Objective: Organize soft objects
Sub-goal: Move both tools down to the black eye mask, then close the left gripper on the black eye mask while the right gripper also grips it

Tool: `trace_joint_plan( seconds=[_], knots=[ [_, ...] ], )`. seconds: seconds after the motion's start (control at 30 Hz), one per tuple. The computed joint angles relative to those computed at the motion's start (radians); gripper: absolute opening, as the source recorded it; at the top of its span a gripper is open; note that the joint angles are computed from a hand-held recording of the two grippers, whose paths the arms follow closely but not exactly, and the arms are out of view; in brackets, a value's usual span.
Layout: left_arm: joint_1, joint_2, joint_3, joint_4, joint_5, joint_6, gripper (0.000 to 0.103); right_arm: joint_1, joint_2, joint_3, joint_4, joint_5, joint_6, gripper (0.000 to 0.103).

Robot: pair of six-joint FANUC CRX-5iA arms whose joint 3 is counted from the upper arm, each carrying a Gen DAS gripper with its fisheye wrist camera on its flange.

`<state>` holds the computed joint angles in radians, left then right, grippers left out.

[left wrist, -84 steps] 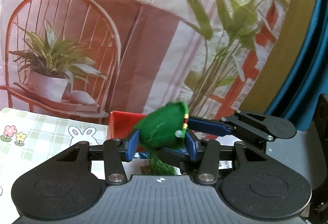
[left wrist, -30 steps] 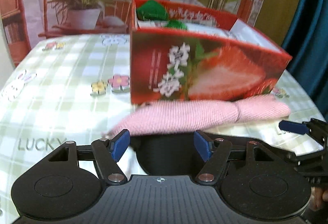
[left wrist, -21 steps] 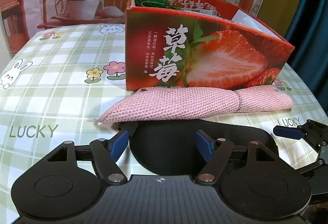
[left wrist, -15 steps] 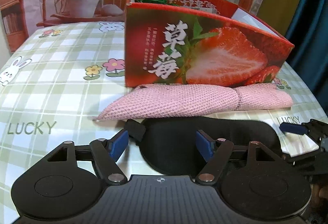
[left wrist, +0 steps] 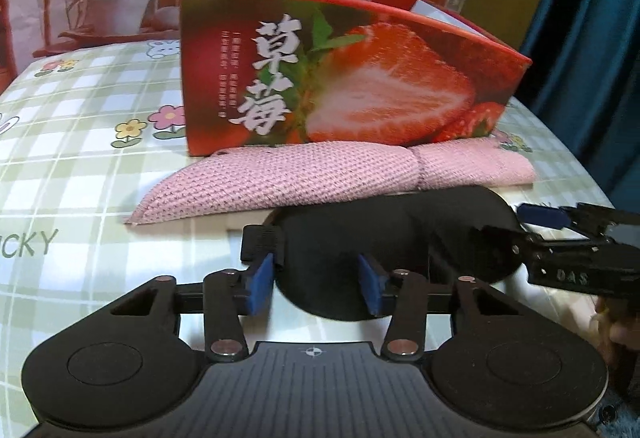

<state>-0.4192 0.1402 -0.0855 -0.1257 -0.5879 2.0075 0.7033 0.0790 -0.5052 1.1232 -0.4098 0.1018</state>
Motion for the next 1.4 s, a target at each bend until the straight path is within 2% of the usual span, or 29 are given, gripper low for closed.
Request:
trace_joint_plan(
  seconds=[0.27,0.47,0.73,0.9,0.97,1.13,1.17,1.33,1.4],
  knots=[
    [0.002,-0.024,-0.047,0.025,0.051,0.008,0.047,0.009,-0.001,0.001,-0.012,0.017,0.019,0.055],
    [0.013,-0.035,-0.075,0.066,0.079,-0.014,0.048,-0.005,-0.013,-0.011,-0.007,0.057,-0.009,0.046],
    [0.021,-0.042,-0.097,0.106,0.103,-0.034,0.049,0.008,-0.019,-0.008,-0.074,0.119,0.092,0.043],
    [0.027,-0.044,-0.109,0.128,0.117,-0.047,0.050,0.008,-0.024,-0.006,-0.130,0.169,0.142,0.035],
    [0.029,-0.046,-0.114,0.140,0.122,-0.051,0.050,-0.004,-0.029,-0.018,-0.086,0.186,0.101,0.034],
    [0.036,-0.053,-0.131,0.163,0.135,-0.067,0.050,-0.092,-0.048,-0.068,0.210,0.260,-0.189,0.030],
    [0.035,-0.054,-0.130,0.158,0.134,-0.059,0.050,-0.100,-0.049,-0.071,0.237,0.259,-0.216,0.029],
    [0.040,-0.059,-0.123,0.129,0.123,0.006,0.053,-0.073,-0.043,-0.061,0.142,0.214,-0.143,0.026],
    [0.037,-0.063,-0.106,0.063,0.103,0.092,0.058,-0.062,-0.039,-0.055,0.118,0.198,-0.112,0.025]
  ],
)
